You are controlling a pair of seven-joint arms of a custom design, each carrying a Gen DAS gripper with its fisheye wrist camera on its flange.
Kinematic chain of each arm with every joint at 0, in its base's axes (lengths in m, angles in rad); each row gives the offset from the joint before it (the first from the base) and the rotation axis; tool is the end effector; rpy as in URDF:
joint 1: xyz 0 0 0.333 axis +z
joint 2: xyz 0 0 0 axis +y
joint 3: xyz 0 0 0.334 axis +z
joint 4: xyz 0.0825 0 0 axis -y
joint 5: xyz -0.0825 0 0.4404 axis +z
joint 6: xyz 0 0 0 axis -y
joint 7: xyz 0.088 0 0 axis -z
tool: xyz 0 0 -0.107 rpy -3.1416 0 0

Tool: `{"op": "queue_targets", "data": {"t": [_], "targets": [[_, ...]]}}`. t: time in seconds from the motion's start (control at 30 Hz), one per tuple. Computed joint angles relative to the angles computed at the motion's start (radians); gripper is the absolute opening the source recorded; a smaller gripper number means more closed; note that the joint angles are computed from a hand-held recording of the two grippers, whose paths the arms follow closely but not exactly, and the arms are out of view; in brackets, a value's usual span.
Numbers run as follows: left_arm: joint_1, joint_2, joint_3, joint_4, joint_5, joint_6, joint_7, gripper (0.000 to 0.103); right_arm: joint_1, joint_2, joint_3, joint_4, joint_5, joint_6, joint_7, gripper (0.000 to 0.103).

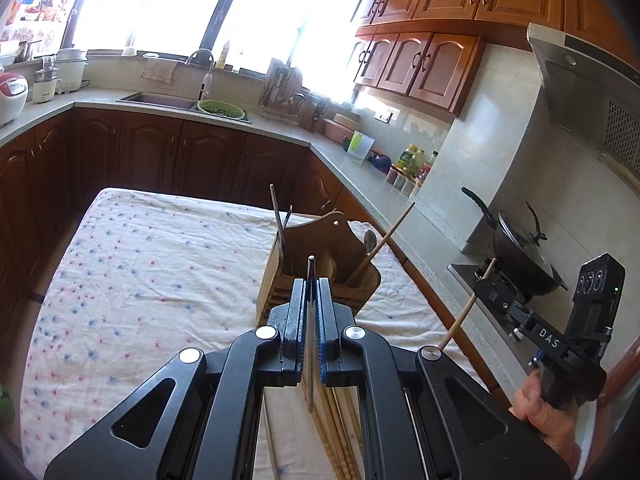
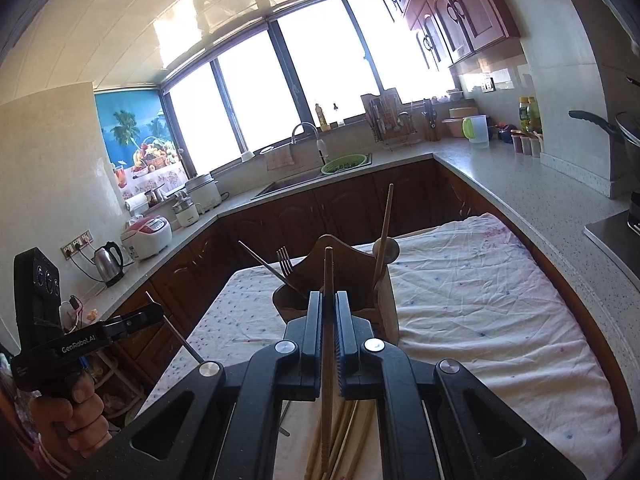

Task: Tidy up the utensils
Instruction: 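Lift both held chopsticks and carry them up over the wooden holder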

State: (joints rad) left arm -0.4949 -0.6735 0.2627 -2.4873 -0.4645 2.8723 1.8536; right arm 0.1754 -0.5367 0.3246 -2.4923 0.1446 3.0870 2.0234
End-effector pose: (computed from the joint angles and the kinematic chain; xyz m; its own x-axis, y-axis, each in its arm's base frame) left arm 0.4461 -0.0557 0.6226 -0.2869 -0.8884 0.3583 -0.5571 -0.1495 -0.8169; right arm 0.4165 0.2395 0.5940 0.1767 -0.9143 -0.3645 -0.5260 0.2253 -0.8201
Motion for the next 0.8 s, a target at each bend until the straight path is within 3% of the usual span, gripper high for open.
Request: {"op": "queue_targets", "data": {"t": [0.23,0.4,0.6,0.8], "targets": [[-0.034,0.033,0.023,0.057,-0.014,0.047,0.022,0.003,-0.047,0.023,0.018,0.031,-0.003,0.044,0.014,0.005],[-0.082,0.081,0.052,0.125,-0.017,0.129,0.039,0.003,-0.151,0.062,0.076,0.092,-0.016,0.097,0.032,0.005],[-0.14,0.169,0.098,0.21,0.005,0.214,0.019,0.003,-0.339,0.112,0.213,0.173,-0.02,0.156,0.065,0.005],[-0.183,0.249,0.145,0.26,0.015,0.253,-0.018,0.003,-0.599,0.126,0.441,0.22,0.025,0.216,0.097,0.005]]}}
